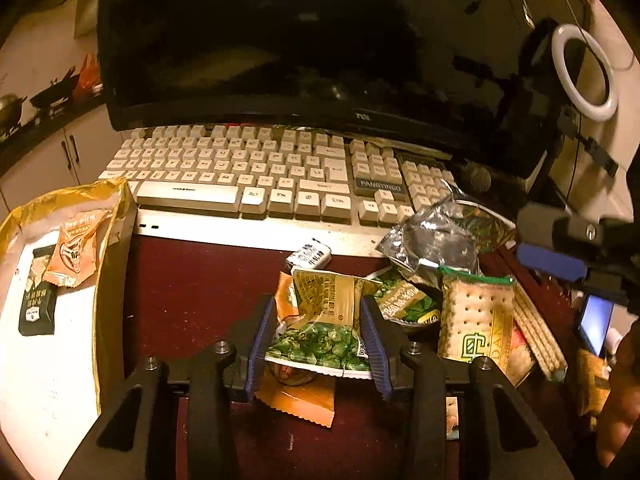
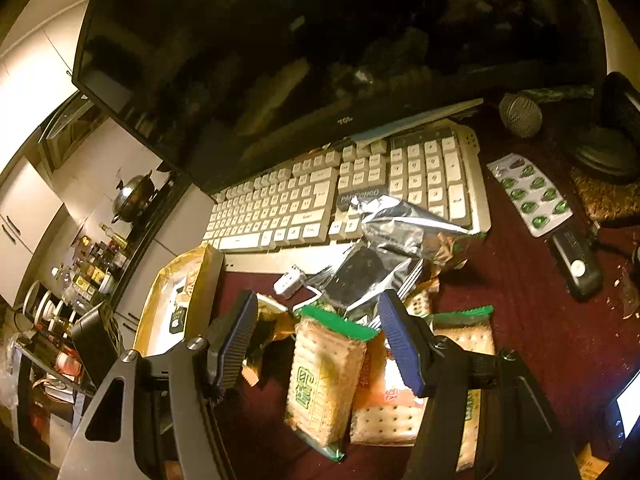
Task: Organize snacks
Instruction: 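Return the left gripper to the pile and grasp the green-pea snack bag, then grasp the WEIDAN cracker pack with the right gripper while the left gripper holds the pea bag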
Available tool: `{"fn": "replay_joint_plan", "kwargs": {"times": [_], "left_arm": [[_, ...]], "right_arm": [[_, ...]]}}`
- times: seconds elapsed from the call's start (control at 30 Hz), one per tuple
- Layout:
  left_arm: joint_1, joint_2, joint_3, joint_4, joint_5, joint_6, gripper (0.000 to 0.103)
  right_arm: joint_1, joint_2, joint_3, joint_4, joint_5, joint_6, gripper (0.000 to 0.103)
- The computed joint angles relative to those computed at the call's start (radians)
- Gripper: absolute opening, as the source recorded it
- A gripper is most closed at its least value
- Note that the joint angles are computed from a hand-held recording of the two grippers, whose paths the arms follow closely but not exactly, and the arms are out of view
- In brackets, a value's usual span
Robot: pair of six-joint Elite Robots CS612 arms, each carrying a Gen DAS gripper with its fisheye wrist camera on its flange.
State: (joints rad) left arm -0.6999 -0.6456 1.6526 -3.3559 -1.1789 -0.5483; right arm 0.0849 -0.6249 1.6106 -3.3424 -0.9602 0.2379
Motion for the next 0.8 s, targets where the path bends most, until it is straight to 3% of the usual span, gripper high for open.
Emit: {"fn": "replay_joint_plan", "kwargs": {"times": [0.17,0.33,0.37,0.4,0.57,0.73,0.77,0.8], "left_arm": [[0.005,-0.002,0.018,-0.073,0.025,-0.036,0.038],[-0.006,-0.002,0.036,-0.156,0.11,-0.049,0.032],[-0.007,-0.002,0.04,-0.171,0.12,-0.048,0.022],[-0.007,-0.002,0.042,-0.182,0.121,-0.046,0.019],[-0.004,-0.005,0.041,-0.163,0.105,-0.051,0.019],[0.001,-0.007,0.048,-0.171,0.103,-0.089,0.02],[0.0,-0.007,0.048,-0.169,0.104,-0.091,0.022],[0.0,-0.008,0.049,-0.172,0.106,-0.094,0.031]], "right_arm": [[0.023,-0.013,0.009,0.05,-0.058,-0.07,0.066],[0.057,-0.022,0.008,0.11,-0.166,-0.168,0.068],[0.069,-0.025,0.009,0.115,-0.207,-0.204,0.069],[0.077,-0.026,0.009,0.123,-0.234,-0.228,0.07],[0.094,-0.02,-0.003,0.183,-0.278,-0.28,0.071],[0.126,-0.015,-0.001,0.156,-0.375,-0.372,0.076],[0.133,-0.013,0.001,0.148,-0.4,-0.4,0.076],[0.14,-0.011,0.002,0.135,-0.424,-0.419,0.076]]}}
